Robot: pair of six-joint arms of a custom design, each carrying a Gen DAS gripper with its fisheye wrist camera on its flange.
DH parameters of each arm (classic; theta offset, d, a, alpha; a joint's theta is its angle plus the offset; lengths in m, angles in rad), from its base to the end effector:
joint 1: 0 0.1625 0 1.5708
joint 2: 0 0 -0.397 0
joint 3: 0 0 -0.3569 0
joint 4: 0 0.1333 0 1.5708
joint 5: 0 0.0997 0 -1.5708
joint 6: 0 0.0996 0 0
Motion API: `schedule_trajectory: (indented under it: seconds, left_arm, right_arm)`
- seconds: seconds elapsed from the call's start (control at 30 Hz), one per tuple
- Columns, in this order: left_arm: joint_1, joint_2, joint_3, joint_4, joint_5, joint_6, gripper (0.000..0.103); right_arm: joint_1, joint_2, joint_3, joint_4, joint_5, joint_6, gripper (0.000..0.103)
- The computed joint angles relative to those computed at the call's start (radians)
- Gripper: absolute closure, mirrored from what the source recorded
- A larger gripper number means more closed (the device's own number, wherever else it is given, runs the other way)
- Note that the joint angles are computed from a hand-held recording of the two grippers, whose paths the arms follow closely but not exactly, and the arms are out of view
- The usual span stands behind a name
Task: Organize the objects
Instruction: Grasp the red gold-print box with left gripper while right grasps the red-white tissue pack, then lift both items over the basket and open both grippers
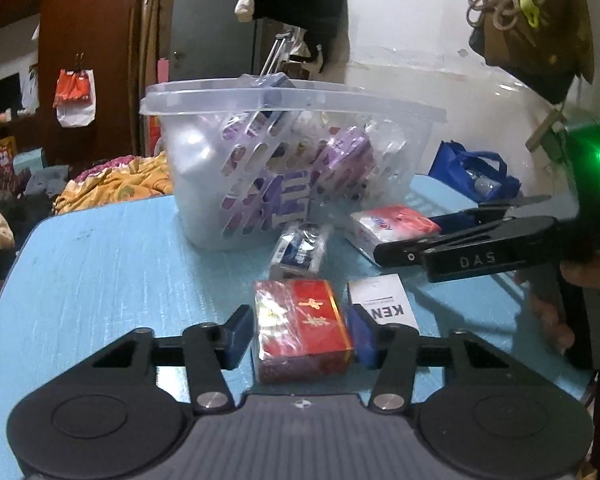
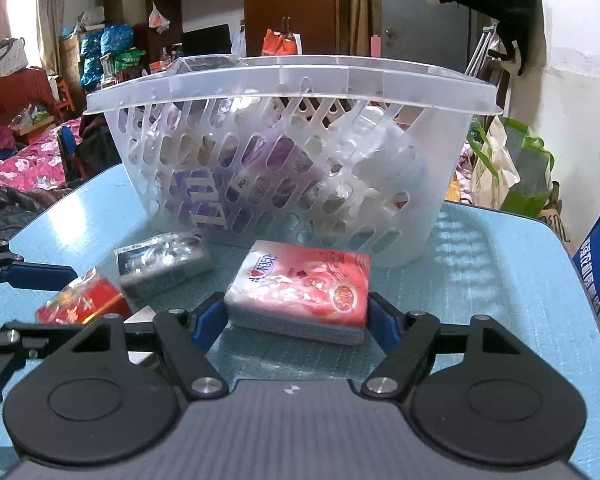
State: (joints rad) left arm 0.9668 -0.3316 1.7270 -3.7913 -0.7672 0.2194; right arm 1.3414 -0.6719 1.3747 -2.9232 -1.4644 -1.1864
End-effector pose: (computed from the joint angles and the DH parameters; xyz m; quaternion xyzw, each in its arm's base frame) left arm -0.1471 -0.5741 -0.0333 0.1937 0.8354 -0.4307 0.2811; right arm -0.0241 -0.7361 0.1604 0.4508 -0.8323 0.2749 0.1689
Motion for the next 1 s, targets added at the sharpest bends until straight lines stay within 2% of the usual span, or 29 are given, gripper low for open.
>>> schedule_trajectory:
  seconds: [0.1, 0.2, 0.27, 0.37, 0.43, 0.5, 0.63, 0.83, 1.0]
  left_arm:
    - [-0.004, 0.005, -0.004, 0.005, 0.013, 0.004, 0.047]
    - [-0.016, 0.017, -0.036, 0.085, 0.062, 0.013, 0.046]
    - [-0.021, 0.025, -0.037, 0.060, 0.065, 0.034, 0.049]
    - [-0.021, 0.032, -0.015, -0.058, 0.035, 0.072, 0.051]
    - [-0.019, 0.034, 0.011, -0.165, -0.019, 0.120, 0.051]
    - [-0.022, 0.049, 0.024, -0.278, -0.049, 0.168, 0.051]
    - [-0.011, 0.060, 0.033, -0.423, -0.125, 0.203, 0.051]
    - [-0.025, 0.072, 0.045, -0.575, -0.201, 0.256, 0.051]
    - [-0.049, 0.061, 0.051, -0.614, -0.210, 0.272, 0.051]
  right_arm:
    - [-0.001, -0.001, -0.001, 0.009, 0.004, 0.002, 0.027]
    - [0.000, 0.001, -0.001, 0.005, 0.002, 0.001, 0.027]
    - [0.000, 0.001, 0.001, 0.001, 0.002, -0.001, 0.027]
    - [-0.006, -0.004, 0.015, -0.023, 0.029, 0.002, 0.027]
    - [-0.015, -0.014, 0.032, -0.040, 0.065, -0.002, 0.027]
    - [-0.031, -0.033, 0.068, -0.079, 0.128, -0.010, 0.027]
    - [-0.062, -0.069, 0.129, -0.144, 0.231, -0.021, 0.027]
    - [-0.090, -0.146, 0.205, -0.128, 0.357, -0.021, 0.027]
    - [-0.093, -0.192, 0.269, -0.159, 0.432, -0.045, 0.027]
